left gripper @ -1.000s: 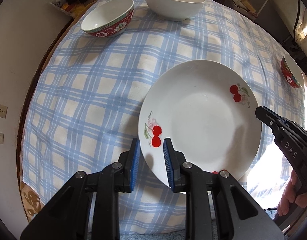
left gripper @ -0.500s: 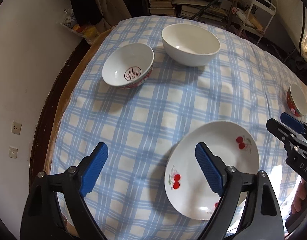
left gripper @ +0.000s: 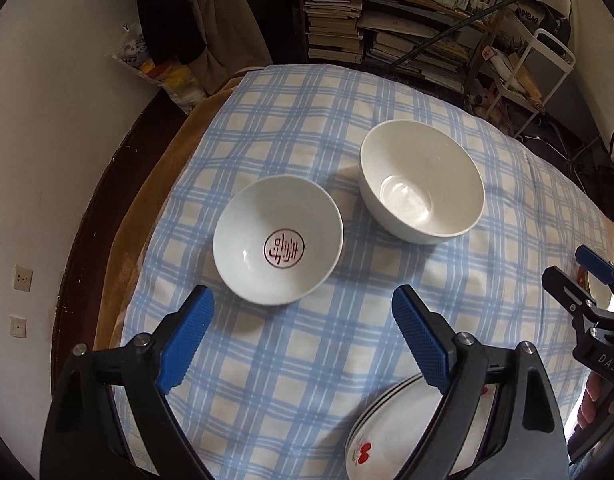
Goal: Organize plates and bowls
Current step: 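Move both open grippers to the large plain white bowl, then close both grippers on the rim of the white bowl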
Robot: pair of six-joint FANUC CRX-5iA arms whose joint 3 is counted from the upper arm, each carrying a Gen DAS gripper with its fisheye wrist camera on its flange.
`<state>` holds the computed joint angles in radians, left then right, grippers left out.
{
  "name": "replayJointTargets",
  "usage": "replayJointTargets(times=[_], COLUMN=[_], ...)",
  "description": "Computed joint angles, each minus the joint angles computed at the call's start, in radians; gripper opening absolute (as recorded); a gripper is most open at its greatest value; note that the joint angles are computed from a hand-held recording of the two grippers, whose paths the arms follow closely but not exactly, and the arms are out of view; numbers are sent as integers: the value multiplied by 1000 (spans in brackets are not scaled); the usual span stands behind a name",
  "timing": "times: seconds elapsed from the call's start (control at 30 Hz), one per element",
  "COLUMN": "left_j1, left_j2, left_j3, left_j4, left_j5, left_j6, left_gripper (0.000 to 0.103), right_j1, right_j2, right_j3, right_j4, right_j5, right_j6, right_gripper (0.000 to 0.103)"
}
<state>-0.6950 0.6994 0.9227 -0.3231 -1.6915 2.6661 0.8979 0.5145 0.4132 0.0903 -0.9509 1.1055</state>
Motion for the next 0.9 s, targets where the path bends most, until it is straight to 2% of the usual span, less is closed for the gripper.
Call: replayJointTargets(times=[0.27, 0.4, 0.5, 0.57, 0.67, 0.77, 0.8, 0.87, 0.9], left_j1=[71, 101, 129, 144, 171, 185, 183, 179, 182], left_j2=[37, 85, 76, 61, 48, 58, 64, 64, 59], left_j3=[48, 101, 56, 8, -61, -87, -84, -88, -105], left_j4=[5, 18, 60, 88, 154, 187, 179, 163, 174], left_j5=[60, 42, 99, 158, 237, 269, 267, 285, 313], left_j6=[-79, -121, -111, -100, -91, -80, -69, -50, -50], left_gripper=[89, 89, 87, 83, 73, 58, 51, 45, 36], right_j1=[-32, -49, -65, -74, -85, -100, -106, -114, -122], right_j2=[132, 194, 244, 275, 316, 370, 385, 414, 424], right_j3=[190, 272, 348, 394, 455, 541, 565, 612, 630], right_j4=[-57, -93, -137, -162, -190, -236, -258, -292, -323], right_j5=[-39, -47, -89, -115, -154, -218, -234, -273, -285], right_j6=[23, 27, 31, 39, 49, 51, 56, 59, 66], right_gripper=[96, 95, 87, 85, 77, 64, 60, 49, 44])
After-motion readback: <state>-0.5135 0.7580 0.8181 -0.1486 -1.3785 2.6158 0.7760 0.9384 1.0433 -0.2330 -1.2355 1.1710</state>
